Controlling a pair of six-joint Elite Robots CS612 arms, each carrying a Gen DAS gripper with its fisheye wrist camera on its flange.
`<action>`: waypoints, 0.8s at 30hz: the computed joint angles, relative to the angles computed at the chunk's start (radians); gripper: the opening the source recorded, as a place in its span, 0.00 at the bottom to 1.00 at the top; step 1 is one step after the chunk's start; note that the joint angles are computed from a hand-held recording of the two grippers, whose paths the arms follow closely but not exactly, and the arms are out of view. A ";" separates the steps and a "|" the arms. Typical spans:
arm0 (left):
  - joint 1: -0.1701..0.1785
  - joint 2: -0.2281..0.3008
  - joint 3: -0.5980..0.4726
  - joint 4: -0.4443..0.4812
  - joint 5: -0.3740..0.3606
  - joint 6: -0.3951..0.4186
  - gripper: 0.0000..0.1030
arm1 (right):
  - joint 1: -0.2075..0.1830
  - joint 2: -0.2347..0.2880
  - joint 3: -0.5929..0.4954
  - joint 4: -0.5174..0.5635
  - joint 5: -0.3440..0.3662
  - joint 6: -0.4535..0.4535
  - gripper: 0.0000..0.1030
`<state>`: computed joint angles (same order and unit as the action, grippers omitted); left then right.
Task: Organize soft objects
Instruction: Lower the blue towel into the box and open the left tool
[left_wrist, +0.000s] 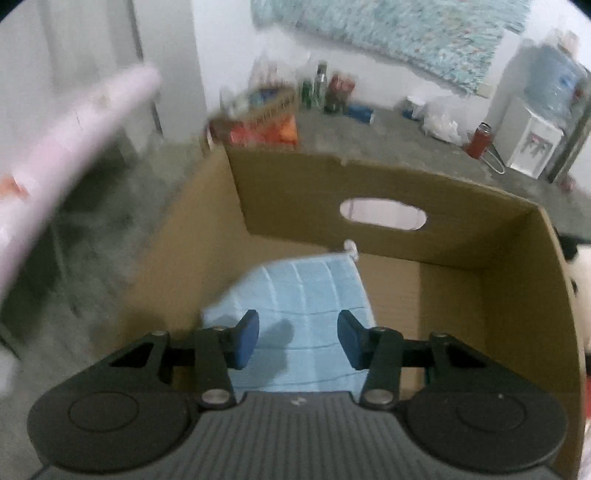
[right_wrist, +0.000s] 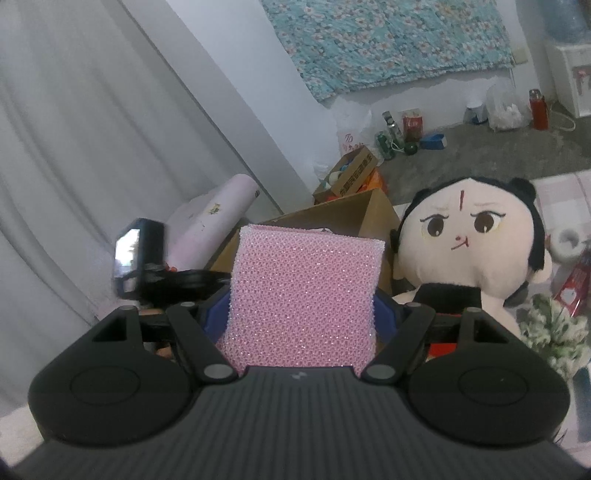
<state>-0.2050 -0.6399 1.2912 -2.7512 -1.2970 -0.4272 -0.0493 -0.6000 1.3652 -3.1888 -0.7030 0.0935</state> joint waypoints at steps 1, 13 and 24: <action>0.013 0.019 -0.032 0.033 -0.042 -0.041 0.47 | -0.001 0.000 0.003 -0.001 0.004 0.005 0.73; 0.042 0.149 -0.203 0.091 -0.062 -0.043 0.55 | -0.035 -0.013 0.050 -0.072 -0.018 0.034 0.73; 0.027 0.132 -0.182 0.022 -0.030 -0.017 0.51 | -0.039 0.006 0.033 -0.050 -0.065 0.051 0.73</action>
<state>-0.1777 -0.5083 1.1097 -2.7293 -1.3273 -0.4443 -0.0882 -0.5939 1.3987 -3.2391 -0.7677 0.1448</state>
